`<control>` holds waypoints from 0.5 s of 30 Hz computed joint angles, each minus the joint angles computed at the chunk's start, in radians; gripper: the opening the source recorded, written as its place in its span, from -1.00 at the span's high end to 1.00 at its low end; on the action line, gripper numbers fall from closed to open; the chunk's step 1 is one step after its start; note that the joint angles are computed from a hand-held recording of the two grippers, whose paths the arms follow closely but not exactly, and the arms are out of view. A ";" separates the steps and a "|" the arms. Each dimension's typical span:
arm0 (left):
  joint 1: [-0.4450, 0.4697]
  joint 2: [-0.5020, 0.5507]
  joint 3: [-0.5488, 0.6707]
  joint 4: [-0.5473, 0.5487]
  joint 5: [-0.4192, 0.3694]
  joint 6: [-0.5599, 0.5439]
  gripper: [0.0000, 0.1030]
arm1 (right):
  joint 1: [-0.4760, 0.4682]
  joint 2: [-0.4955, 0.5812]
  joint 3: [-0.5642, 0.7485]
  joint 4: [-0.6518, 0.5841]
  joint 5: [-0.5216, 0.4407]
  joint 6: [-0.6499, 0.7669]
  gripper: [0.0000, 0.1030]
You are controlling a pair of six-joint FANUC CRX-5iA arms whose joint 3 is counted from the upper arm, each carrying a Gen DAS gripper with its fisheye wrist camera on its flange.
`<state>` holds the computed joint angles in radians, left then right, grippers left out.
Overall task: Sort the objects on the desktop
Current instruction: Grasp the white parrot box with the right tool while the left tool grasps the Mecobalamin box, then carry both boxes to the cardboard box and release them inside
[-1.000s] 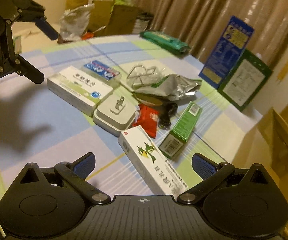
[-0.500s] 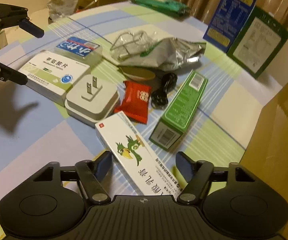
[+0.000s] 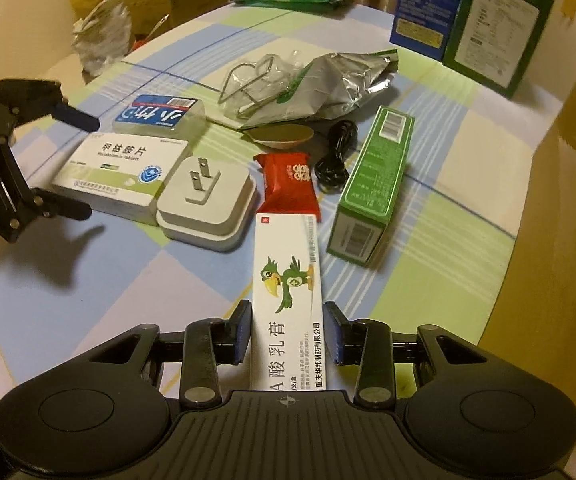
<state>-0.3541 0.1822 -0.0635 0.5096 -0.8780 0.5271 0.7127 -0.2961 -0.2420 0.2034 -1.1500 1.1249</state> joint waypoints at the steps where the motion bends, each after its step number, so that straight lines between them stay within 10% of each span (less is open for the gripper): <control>1: 0.000 -0.002 0.001 -0.005 -0.007 0.012 -0.97 | 0.007 -0.008 -0.008 0.006 0.001 -0.021 0.32; 15: -0.051 -0.108 -0.074 0.000 -0.106 0.141 -0.76 | 0.225 -0.184 -0.197 0.204 -0.026 -0.414 0.32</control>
